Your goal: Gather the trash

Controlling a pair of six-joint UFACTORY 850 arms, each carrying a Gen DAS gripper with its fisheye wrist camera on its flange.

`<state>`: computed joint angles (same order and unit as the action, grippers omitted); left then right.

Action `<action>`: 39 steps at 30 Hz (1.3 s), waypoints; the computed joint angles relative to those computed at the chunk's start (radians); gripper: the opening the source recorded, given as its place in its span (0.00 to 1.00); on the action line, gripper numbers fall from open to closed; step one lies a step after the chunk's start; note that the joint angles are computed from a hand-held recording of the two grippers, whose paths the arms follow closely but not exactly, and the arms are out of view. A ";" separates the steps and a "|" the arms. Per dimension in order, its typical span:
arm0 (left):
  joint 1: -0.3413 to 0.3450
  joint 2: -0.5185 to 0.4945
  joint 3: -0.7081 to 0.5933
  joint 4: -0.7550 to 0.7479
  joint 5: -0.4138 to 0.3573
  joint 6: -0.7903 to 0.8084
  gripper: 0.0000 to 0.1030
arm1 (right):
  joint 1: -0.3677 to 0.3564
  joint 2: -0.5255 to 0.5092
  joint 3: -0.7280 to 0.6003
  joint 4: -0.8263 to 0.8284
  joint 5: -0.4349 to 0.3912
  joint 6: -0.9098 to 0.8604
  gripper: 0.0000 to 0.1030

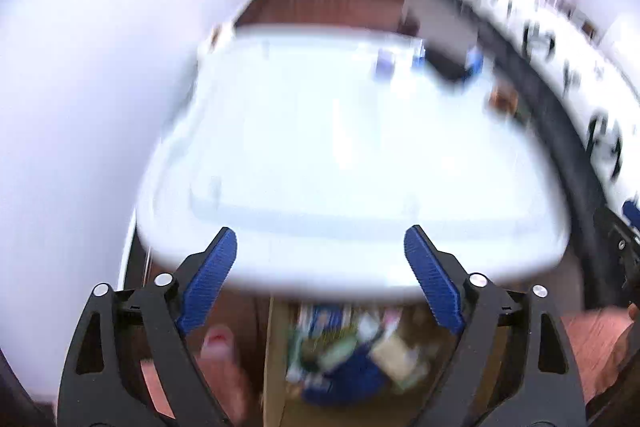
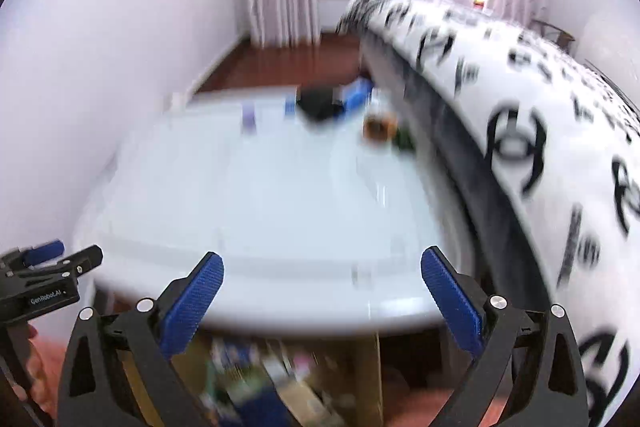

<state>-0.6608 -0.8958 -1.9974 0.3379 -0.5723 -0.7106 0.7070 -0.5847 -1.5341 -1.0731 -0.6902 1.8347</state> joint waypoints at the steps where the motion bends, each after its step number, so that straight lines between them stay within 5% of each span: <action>1: 0.004 -0.024 -0.059 0.020 0.005 -0.015 0.86 | -0.010 -0.007 -0.027 -0.037 -0.014 0.023 0.95; 9: -0.010 -0.219 -0.441 0.331 -0.055 -0.219 0.87 | -0.046 -0.077 -0.179 -0.241 -0.050 0.039 0.95; 15: -0.022 -0.176 -0.333 0.552 0.019 -0.431 0.87 | -0.058 -0.084 -0.179 -0.211 -0.016 0.058 0.95; 23: -0.041 -0.154 -0.295 0.678 0.024 -0.498 0.87 | -0.048 -0.079 -0.154 -0.246 -0.038 0.096 0.95; 39: -0.030 -0.142 -0.274 0.635 0.048 -0.474 0.87 | -0.053 -0.076 -0.140 -0.268 -0.044 0.131 0.95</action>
<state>-0.6905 -1.0379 -2.2710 0.9729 -0.5239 -1.1849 0.6542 -0.6607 -1.6736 -1.3410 -0.7342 1.9653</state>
